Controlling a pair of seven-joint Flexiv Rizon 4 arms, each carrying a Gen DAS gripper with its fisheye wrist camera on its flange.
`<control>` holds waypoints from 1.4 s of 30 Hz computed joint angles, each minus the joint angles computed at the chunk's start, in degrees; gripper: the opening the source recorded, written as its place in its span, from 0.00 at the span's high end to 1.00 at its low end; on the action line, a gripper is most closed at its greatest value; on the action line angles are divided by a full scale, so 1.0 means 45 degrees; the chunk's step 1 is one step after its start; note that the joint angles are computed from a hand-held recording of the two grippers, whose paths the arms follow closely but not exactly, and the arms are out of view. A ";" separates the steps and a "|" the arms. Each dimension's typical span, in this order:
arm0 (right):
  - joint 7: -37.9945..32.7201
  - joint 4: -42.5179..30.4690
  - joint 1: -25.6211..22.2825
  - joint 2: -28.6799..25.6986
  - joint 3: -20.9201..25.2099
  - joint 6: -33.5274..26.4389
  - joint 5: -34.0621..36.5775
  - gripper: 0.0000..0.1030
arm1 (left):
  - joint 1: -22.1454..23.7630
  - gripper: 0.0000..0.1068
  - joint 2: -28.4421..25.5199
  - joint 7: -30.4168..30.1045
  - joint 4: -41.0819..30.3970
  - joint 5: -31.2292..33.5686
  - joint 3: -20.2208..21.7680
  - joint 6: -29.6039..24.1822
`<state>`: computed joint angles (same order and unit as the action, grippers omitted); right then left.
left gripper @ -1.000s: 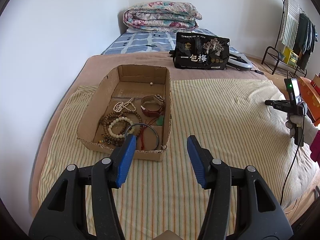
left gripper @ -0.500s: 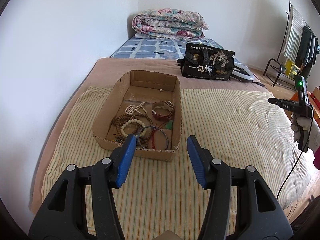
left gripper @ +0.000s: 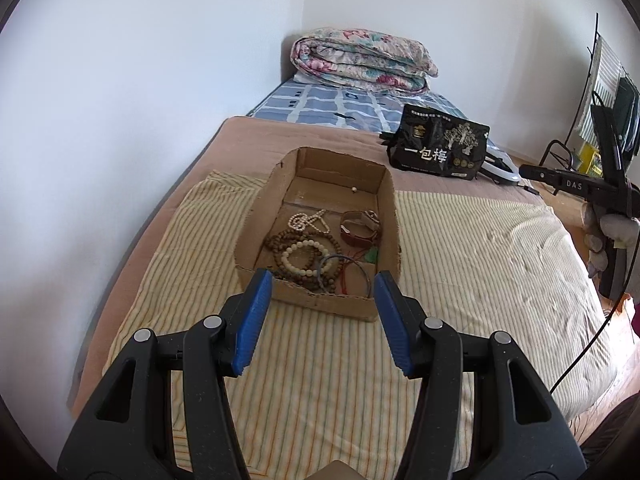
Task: Organize jewelry
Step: 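Carry the white bead into the box with the right gripper, then open the right gripper to drop the bead into the box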
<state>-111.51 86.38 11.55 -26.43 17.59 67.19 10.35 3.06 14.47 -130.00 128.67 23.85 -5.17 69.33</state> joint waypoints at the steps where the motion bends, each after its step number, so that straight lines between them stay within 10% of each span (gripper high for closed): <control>1: 0.0028 -0.0133 0.0153 -0.0041 0.0054 -0.0068 -0.0064 0.94 | 0.0017 0.49 0.0051 0.0009 0.0045 -0.0009 0.0053 0.0019; 37: 0.3223 -0.3312 0.3939 -0.3083 -0.0345 -0.0727 -0.2792 0.94 | 0.1370 0.49 0.0598 0.0886 0.1067 -0.0607 0.0325 0.0710; 42: 0.3382 -0.3384 0.3972 -0.3174 -0.0340 -0.0640 -0.2909 0.77 | 0.1333 0.49 0.0512 0.0902 0.1039 -0.0602 0.0370 0.0776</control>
<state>-96.29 71.16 29.42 -40.71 16.06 64.31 -2.75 9.06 16.77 -125.94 133.34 21.14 -3.50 72.82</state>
